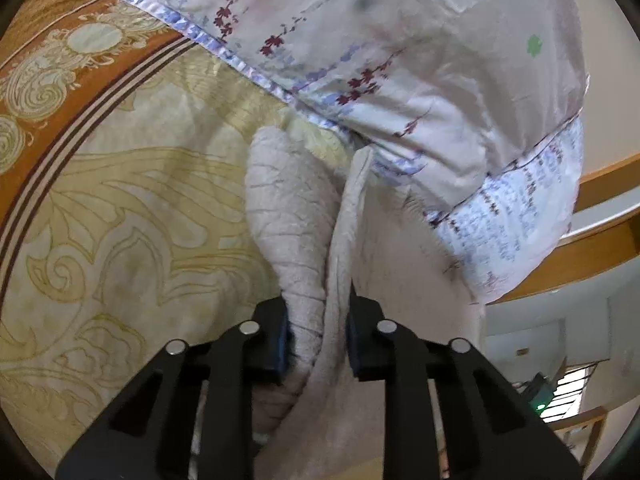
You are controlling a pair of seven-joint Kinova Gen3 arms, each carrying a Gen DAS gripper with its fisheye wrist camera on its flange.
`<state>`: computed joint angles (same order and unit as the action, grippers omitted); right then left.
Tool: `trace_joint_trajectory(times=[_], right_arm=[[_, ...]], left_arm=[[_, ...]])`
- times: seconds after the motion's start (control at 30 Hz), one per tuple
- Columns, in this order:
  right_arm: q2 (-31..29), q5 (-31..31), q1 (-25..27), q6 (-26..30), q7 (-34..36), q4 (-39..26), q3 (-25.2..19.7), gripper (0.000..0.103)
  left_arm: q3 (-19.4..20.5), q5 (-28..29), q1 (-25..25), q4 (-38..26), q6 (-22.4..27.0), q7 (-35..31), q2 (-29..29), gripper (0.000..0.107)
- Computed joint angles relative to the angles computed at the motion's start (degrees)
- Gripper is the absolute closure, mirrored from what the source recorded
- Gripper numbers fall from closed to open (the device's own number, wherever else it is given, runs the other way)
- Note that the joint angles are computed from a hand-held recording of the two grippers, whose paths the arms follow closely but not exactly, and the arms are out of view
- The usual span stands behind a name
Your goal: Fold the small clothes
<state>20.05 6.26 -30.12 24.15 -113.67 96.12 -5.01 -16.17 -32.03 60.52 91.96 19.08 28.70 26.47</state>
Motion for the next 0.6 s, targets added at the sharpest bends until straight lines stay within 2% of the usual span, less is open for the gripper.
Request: trace_joint_trajectory(times=[0.17, 0.4, 0.47, 0.6], right_arm=[[-0.98, -5.91, 5.33, -1.89, 4.82, 1.70, -3.95, 0.030], [-2.93, -14.65, 12.59, -6.23, 11.82, 6.00, -7.78, 0.030], [-3.25, -17.23, 14.96, -7.07, 14.08, 6.88, -9.02, 0.030], [-3.97, -22.59, 20.47, -9.07, 19.65, 8.78, -11.91, 0.030]], left_arm=[[-5.57, -3.77, 5.09, -1.56, -2.34, 3.23, 0.06, 0.090], [-10.26, -6.85, 8.79, -7.47, -5.35, 3.81, 2.50, 0.092], [-10.15, -5.71, 8.27, -9.54, -6.59, 1.86, 3.53, 0.092], [-5.23, -2.25, 3.61, -16.51, -8.00, -4.02, 6.78, 0.092]])
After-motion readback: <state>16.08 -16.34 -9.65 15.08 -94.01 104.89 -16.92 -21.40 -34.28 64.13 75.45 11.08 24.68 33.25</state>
